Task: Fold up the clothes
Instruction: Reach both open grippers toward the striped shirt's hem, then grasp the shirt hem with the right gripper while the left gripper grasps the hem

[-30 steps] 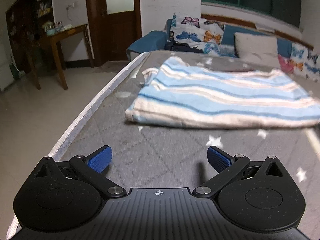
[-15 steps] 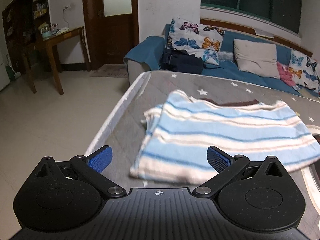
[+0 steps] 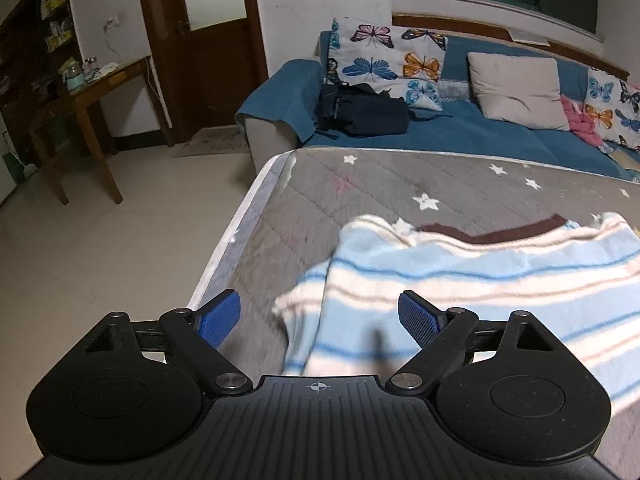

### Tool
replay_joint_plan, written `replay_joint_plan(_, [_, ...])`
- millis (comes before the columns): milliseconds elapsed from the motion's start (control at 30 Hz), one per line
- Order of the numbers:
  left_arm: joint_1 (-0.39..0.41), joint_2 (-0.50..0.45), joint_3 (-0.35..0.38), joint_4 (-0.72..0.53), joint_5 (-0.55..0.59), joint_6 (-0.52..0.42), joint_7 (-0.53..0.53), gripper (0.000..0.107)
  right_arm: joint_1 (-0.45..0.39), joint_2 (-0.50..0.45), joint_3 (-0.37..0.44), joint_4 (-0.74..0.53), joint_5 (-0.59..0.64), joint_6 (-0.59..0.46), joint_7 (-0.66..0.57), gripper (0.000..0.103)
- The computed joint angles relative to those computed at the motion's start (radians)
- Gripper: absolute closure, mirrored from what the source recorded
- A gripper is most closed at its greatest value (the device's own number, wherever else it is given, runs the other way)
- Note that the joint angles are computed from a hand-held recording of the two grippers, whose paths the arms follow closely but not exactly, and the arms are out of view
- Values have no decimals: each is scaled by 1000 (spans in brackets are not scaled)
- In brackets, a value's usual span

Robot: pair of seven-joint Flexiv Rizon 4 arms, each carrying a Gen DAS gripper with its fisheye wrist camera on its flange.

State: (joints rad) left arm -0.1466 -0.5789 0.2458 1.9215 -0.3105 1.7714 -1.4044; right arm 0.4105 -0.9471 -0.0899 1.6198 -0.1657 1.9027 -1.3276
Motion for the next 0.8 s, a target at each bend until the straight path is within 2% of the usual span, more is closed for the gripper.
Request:
replay_joint_plan(67, [48,-8,-45,-21,4,-15,10,19,-16,-29,22,-61,-22,-31,9,33])
replay_joint_plan(133, [24,-53,-40,-87,1,-34,0,19,-31,-50,45,-104,-40,-50,19,36])
replay_joint_plan(233, [55,-69,-66,-111,27,-27,16,19,-51,-89,74,-179,-69,-85,38,38])
replay_joint_plan(267, [49,-76,-63,-118,5,-27,39,19,-51,-93,74,-184,-73,-86,41,38])
replay_joint_plan(333, [2,-112,-12,-179,20,-59,11,19,-60,-120,90,-233,-97,-115,45,46])
replay_joint_plan(400, [-3,-128,0,-201,30,-79,12,19,-82,-136,126,-258,-121,-132,45,52])
replay_joint_plan(467, [-8,-143,12,-223,42,-99,12,20,-80,-144,125,-267,-129,-129,45,60])
replay_joint_plan(500, [-9,-151,17,-234,49,-109,12,24,-77,-148,124,-272,-132,-128,44,66])
replay_joint_plan(567, [14,-149,-8,-238,61,-124,13,39,-65,-148,104,-268,-128,-123,48,74])
replay_joint_plan(633, [39,-147,-37,-241,73,-138,16,65,-72,-145,113,-263,-132,-114,46,85])
replay_joint_plan(667, [42,-148,-44,-241,56,-143,34,70,-76,-141,119,-258,-136,-112,45,86])
replay_joint_plan(700, [17,-162,-19,-274,74,-168,-5,76,-74,-136,114,-249,-135,-105,44,89])
replay_joint_plan(733, [-3,-165,4,-278,80,-166,-24,83,-69,-130,108,-240,-132,-96,43,90])
replay_joint_plan(800, [3,-153,-4,-262,100,-143,-33,93,-55,-117,88,-217,-121,-71,41,91])
